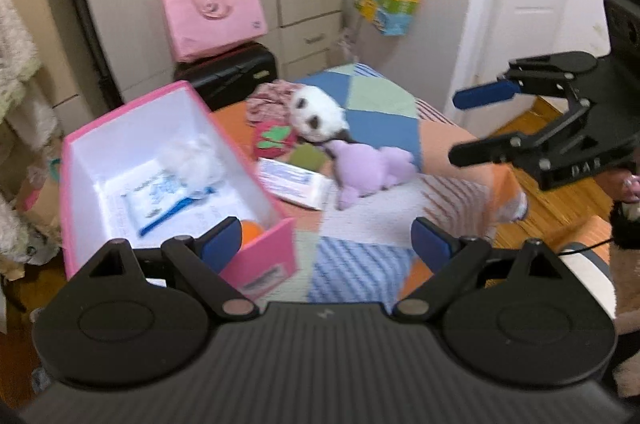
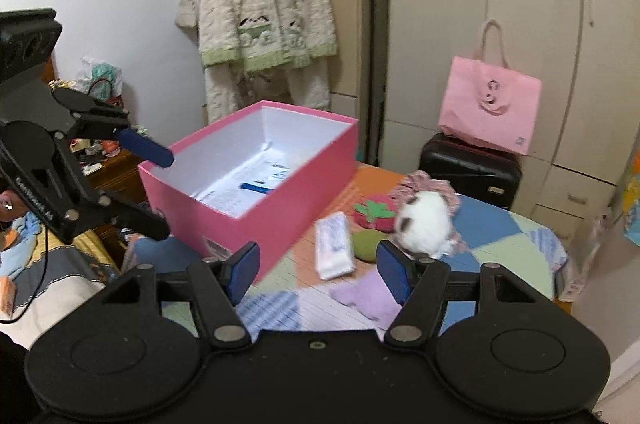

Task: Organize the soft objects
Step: 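Move both grippers back toward the lilac plush toy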

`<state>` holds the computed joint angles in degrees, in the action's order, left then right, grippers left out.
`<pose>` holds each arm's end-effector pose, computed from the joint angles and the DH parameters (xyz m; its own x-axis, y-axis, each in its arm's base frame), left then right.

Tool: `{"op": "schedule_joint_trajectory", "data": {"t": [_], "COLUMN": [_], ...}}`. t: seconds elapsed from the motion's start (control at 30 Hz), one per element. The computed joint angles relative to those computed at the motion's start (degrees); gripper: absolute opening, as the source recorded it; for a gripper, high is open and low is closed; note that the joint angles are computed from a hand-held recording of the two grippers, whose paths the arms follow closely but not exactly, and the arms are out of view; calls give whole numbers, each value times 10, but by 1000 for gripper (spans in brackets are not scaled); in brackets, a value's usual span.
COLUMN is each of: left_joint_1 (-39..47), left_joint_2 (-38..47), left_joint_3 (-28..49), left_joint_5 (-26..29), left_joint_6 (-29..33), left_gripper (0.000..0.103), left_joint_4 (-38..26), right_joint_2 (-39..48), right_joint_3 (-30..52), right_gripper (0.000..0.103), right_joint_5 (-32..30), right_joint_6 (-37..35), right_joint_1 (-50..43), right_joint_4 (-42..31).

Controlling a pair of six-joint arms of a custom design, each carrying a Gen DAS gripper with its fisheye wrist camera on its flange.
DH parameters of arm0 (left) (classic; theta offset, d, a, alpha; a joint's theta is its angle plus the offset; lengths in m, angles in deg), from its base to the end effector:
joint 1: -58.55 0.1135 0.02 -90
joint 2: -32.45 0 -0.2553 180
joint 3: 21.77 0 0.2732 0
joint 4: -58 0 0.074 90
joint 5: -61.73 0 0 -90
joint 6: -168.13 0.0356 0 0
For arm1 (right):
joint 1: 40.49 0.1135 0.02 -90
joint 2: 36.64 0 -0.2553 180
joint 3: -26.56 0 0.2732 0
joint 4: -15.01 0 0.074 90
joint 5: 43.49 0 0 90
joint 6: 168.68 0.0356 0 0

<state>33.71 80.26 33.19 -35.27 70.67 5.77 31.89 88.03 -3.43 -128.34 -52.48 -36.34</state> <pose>0.1804 -0.0787 0.2592 -0.6811 0.1733 -0.7113 0.2526 0.9676 -0.0061 0.2487 -0.0250 0.2350 -0.3424 -0.4288 -0.8360 -0.8024 0.5963 0.0227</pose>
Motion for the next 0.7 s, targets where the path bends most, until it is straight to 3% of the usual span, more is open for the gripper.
{"op": "schedule_joint_trajectory", "data": {"t": [0.07, 0.23, 0.3, 0.4, 0.5, 0.7], "left_joint_1": [-28, -71, -84, -97, -86, -66], "left_joint_2": [25, 101, 123, 170, 221, 357], "left_joint_3": [4, -3, -17, -28, -23, 30], "left_joint_5": [-10, -37, -65, -108, -105, -96], "left_joint_6": [-9, -13, -21, -21, -17, -22], "left_gripper": [92, 92, 92, 92, 92, 91], "left_joint_4": [18, 104, 156, 230, 295, 382], "right_joint_2": [23, 48, 69, 102, 173, 295], "right_joint_3": [5, -51, -80, -138, -146, -129], "right_gripper": [72, 73, 74, 82, 83, 83], "right_joint_5": [-16, -40, -46, -32, -19, 33], "right_joint_6": [-19, -20, 13, 103, 140, 183], "right_joint_1": [-24, -58, -64, -60, -49, -10], "right_joint_4": [-1, 111, 192, 378, 484, 591]}}
